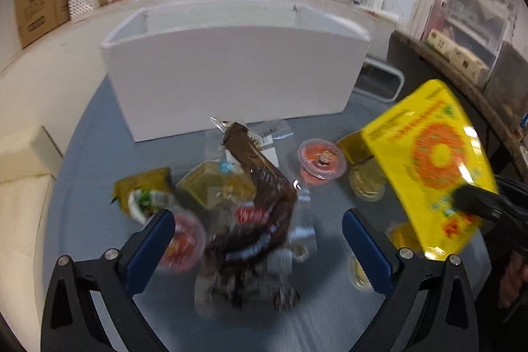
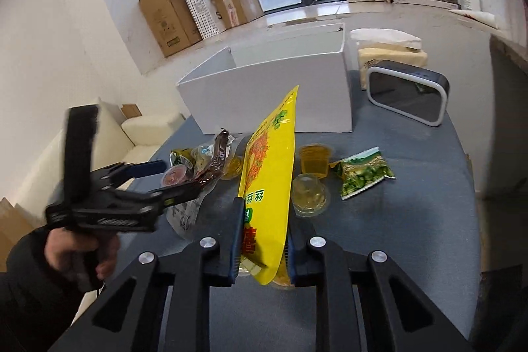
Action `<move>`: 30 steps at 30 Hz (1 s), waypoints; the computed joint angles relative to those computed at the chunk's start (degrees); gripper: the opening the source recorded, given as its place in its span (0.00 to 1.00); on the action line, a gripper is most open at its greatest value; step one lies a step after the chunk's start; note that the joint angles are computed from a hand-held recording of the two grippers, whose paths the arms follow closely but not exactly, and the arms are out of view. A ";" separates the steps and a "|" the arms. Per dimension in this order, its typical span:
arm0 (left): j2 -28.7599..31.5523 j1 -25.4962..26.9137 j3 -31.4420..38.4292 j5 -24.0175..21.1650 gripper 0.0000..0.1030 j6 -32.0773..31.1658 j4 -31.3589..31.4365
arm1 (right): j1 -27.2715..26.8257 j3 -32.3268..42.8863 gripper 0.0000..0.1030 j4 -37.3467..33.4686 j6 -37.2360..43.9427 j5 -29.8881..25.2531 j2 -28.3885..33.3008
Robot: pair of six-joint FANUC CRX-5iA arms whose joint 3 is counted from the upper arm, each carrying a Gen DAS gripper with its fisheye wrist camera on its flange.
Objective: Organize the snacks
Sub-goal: 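Grasp the yellow sunflower bag with the right tool while the left tool grasps the brown jerky packet, then carry both bags over the white box and open both tools to drop them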
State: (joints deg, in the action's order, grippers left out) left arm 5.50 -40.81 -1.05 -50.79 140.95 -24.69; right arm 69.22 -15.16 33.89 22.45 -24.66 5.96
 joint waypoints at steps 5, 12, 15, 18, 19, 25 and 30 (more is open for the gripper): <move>3.37 2.30 1.94 -0.19 1.00 -4.99 2.27 | -0.16 -0.67 0.22 -1.09 0.36 0.69 -0.72; 5.47 2.16 4.35 -2.23 0.74 -6.07 1.43 | -0.34 -0.29 0.22 -3.80 1.81 1.14 -0.21; 3.77 3.32 1.45 1.75 0.74 -8.02 4.67 | -0.38 -0.26 0.22 -3.86 1.70 1.63 -0.10; 2.02 2.43 0.15 2.93 0.74 -5.78 3.20 | -0.37 -0.25 0.22 -3.84 1.72 1.75 -0.05; 0.88 2.43 -0.89 4.28 0.74 -5.12 3.42 | -0.42 -0.22 0.22 -3.83 1.66 1.75 -0.01; -3.13 -0.80 -1.22 3.74 0.74 0.10 -1.51 | -0.69 -0.78 0.22 -2.71 -0.06 3.07 -0.57; -6.64 -2.75 -1.07 2.33 0.74 4.37 -5.77 | -1.34 0.77 0.22 -1.21 0.08 3.61 -0.32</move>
State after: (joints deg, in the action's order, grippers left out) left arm -1.14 -43.56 -2.12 -48.46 145.32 -30.45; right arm 67.88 -14.39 32.68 22.53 -21.06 5.64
